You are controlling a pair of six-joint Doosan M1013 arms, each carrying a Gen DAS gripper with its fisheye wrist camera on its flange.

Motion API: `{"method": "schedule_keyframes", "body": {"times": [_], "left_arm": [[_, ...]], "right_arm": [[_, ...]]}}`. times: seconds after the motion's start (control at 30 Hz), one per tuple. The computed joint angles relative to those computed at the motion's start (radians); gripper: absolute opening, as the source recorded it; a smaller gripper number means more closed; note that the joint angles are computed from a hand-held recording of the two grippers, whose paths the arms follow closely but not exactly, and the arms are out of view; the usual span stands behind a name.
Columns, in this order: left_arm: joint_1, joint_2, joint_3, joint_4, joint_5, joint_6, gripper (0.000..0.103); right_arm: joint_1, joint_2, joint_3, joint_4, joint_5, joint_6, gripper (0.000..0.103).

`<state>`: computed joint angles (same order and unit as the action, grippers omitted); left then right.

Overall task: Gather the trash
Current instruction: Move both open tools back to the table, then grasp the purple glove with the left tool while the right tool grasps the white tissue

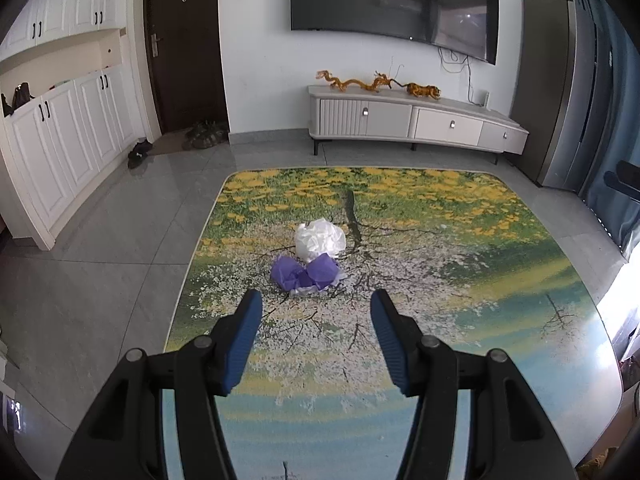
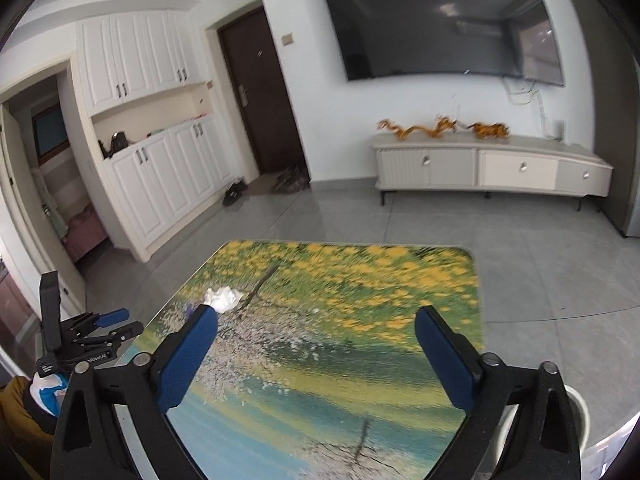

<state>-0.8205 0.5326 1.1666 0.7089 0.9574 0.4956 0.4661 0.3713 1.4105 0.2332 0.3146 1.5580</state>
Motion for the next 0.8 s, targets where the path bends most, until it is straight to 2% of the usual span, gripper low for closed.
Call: {"method": "schedule_keyframes", "body": {"times": [0.23, 0.5, 0.73, 0.8], "left_arm": [[0.049, 0.054, -0.046, -0.116, -0.032, 0.093, 0.054], [0.088, 0.107, -0.097, -0.152, -0.025, 0.148, 0.054], [0.120, 0.087, -0.039, -0.183, -0.134, 0.117, 0.053], [0.122, 0.083, -0.028, -0.185, -0.158, 0.123, 0.048]], "right_arm": [[0.012, 0.143, -0.181, 0.166, 0.161, -0.188, 0.089], [0.036, 0.295, -0.391, 0.179, 0.318, -0.228, 0.087], [0.054, 0.426, -0.585, 0.177, 0.440, -0.204, 0.082], [0.060, 0.465, -0.646, 0.173, 0.475, -0.199, 0.079]]}}
